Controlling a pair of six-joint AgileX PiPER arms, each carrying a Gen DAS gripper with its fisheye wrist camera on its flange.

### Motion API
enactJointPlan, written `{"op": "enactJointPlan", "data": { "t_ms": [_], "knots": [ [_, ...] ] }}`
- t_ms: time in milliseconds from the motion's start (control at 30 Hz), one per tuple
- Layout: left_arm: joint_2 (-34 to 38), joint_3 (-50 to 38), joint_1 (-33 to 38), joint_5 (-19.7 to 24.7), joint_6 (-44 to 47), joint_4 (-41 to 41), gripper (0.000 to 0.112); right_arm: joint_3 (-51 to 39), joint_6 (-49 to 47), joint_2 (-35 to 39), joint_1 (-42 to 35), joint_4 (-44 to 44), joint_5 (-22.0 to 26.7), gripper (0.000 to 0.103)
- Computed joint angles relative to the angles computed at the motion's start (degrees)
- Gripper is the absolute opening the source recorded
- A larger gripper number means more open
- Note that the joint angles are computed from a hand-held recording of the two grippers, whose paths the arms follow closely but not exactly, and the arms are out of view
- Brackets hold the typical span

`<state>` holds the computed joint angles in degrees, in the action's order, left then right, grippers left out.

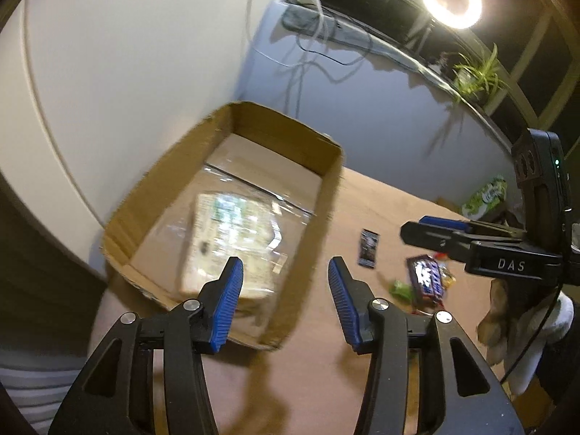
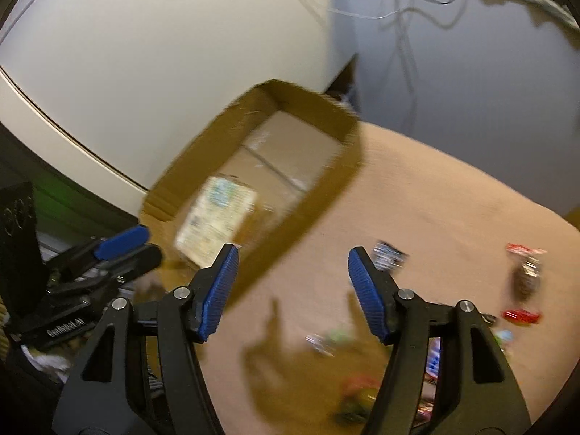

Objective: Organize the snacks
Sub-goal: 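Grasp the green candy with the left gripper while the right gripper grasps the chocolate bag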

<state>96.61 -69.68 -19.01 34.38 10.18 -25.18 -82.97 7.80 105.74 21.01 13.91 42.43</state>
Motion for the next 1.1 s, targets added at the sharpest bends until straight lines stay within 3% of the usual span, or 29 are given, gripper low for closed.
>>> {"op": "enactJointPlan", "data": {
  "t_ms": [167,400,667,867,1100],
  "knots": [
    [0.2,0.1,-4.0,0.0,-0.7,0.9,0.048,9.8,2.1,-8.0,-3.8,-3.7,-2.6,0.083],
    [1.4,0.6,-9.8,0.9,-0.1,-0.3,0.048,23.5,4.4,-17.3,-9.2,-7.7,-3.2,0.083],
    [3.3,2.1,-17.9,0.9,0.7,-0.1,0.048,35.5,1.8,-25.0,-11.3,-5.7,-4.4,0.083],
    [5.9,1.2,-21.3,1.8,2.4,-1.2,0.041,37.8,-1.0,-23.4,-7.5,-3.6,-5.7,0.071],
    [8.3,0.8,-23.4,0.7,2.1,0.0,0.041,37.7,-6.8,-18.8,-8.4,4.4,-8.1,0.071]
  ]
}}
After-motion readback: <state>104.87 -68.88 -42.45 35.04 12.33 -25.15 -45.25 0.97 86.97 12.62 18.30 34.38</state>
